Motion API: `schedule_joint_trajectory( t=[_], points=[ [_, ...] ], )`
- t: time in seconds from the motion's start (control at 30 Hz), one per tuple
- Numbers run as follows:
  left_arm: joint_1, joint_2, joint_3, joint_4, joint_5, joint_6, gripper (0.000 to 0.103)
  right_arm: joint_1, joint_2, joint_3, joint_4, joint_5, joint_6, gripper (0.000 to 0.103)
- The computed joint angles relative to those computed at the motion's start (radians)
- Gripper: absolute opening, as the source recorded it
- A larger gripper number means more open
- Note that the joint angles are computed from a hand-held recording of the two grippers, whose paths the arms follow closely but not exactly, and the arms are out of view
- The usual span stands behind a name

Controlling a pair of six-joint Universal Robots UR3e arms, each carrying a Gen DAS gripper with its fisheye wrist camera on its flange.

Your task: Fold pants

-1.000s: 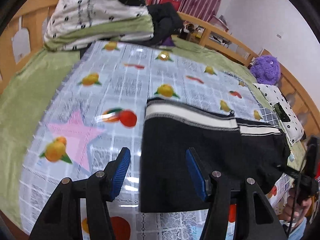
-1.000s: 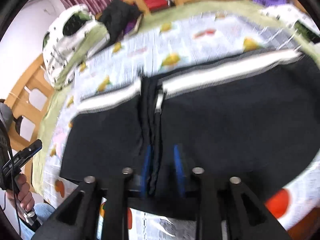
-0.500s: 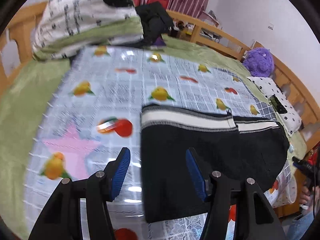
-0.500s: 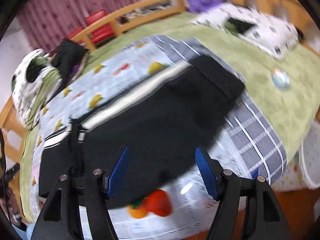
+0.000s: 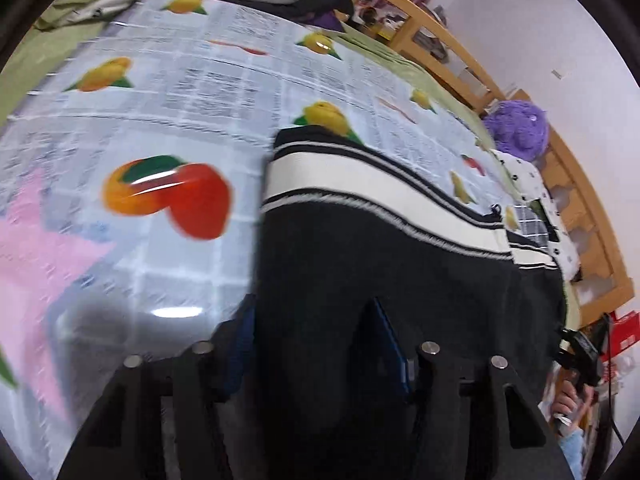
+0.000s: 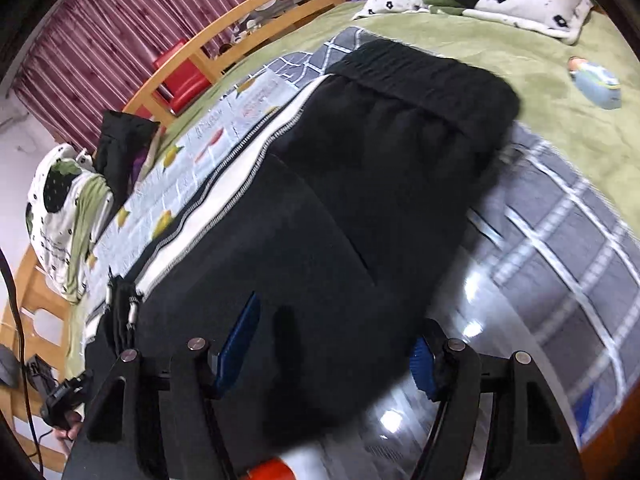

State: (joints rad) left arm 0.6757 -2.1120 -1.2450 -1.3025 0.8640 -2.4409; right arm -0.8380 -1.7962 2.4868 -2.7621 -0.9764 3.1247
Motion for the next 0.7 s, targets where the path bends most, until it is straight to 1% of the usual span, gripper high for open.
schedule_joint_trajectory(
  t=[0.03,0.07,0.1,0.17,0.2,0.23,0.3,0.37,0.43,0.5,0.6,0.63,0.67,0.7],
  points=[
    [-0.010,-0.015,0.023,-0.009,0.006,-0.011,0.032,0.029,0.040,-0.027,-0.028,-0.020,0.035,0.059],
    [-0.018,-0.031,0.059,-0.039,0.004,-0.008,0.021,0.068,0.078,-0.057,-0.056,-0.067,0.079,0.052],
    [-0.019,-0.034,0.082,-0.066,-0.006,0.003,0.015,0.105,0.098,-0.086,-0.062,-0.112,0.113,0.037],
    [-0.004,-0.031,0.111,-0.095,-0.039,0.012,0.011,0.160,0.110,-0.135,-0.047,-0.163,0.163,0.029],
    [0.012,-0.024,0.134,-0.130,-0.066,0.033,0.010,0.190,0.102,-0.157,-0.036,-0.189,0.185,0.024],
    [0.020,-0.025,0.161,-0.150,-0.077,0.039,0.010,0.209,0.083,-0.172,-0.020,-0.204,0.197,0.021],
    [0.050,-0.020,0.217,-0.186,-0.088,0.059,0.010,0.247,0.051,-0.205,0.017,-0.204,0.229,0.018],
    [0.090,-0.052,0.339,-0.266,-0.101,0.090,0.010,0.289,0.044,-0.239,0.031,-0.172,0.260,0.017],
    [0.131,-0.101,0.469,-0.294,-0.088,0.082,0.010,0.369,0.082,-0.290,0.029,-0.149,0.297,0.016],
    [0.161,-0.163,0.596,-0.278,-0.052,0.048,0.010,0.483,0.177,-0.378,0.028,-0.144,0.322,0.016],
    [0.194,-0.301,0.843,-0.297,0.020,-0.019,0.010,0.630,0.346,-0.515,-0.008,-0.128,0.352,0.015],
    [0.195,-0.320,0.867,-0.282,0.044,-0.028,0.010,0.665,0.384,-0.550,-0.012,-0.140,0.359,0.015],
    [0.197,-0.329,0.858,-0.239,0.076,-0.039,0.010,0.707,0.429,-0.589,-0.013,-0.162,0.359,0.015],
    [0.195,-0.324,0.812,-0.172,0.114,-0.056,0.012,0.746,0.474,-0.629,-0.006,-0.195,0.353,0.016]
  ],
)
